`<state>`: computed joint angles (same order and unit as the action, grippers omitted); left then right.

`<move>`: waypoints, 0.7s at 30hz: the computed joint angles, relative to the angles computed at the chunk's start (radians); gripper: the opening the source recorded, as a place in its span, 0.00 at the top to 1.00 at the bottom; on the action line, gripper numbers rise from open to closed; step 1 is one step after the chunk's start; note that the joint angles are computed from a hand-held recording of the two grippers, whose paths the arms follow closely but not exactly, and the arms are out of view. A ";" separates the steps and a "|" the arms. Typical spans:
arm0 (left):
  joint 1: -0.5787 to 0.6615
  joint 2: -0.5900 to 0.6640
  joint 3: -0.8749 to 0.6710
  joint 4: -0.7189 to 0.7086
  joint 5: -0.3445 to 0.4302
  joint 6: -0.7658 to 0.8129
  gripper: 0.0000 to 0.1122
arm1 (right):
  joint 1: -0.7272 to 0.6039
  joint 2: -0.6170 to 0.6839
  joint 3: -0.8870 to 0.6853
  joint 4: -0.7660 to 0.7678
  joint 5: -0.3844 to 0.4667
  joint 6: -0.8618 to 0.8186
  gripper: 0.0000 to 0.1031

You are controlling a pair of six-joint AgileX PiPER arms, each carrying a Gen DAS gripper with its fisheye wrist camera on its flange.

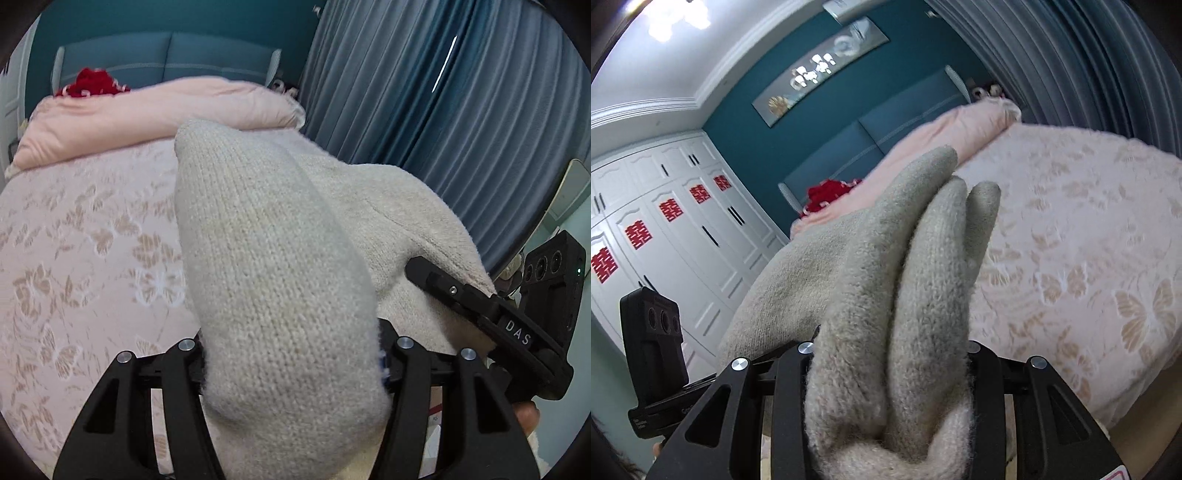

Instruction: Fold small clothes

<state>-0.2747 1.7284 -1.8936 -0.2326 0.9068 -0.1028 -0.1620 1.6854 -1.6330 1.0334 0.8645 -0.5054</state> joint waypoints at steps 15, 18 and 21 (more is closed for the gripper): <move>0.414 -0.345 -0.022 -0.363 -0.052 0.422 0.46 | 0.308 -0.029 -0.410 -0.009 -0.142 0.020 0.62; 0.581 -0.359 0.003 -0.510 -0.017 0.537 0.46 | 0.395 0.041 -0.502 -0.051 -0.156 0.058 0.62; 0.714 -0.352 0.048 -0.625 0.017 0.639 0.45 | 0.475 0.108 -0.564 -0.126 -0.159 0.137 0.60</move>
<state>0.4396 1.3765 -1.8461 -0.8573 0.9235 0.5367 0.3126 1.7929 -2.1973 0.9072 0.7056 -0.3679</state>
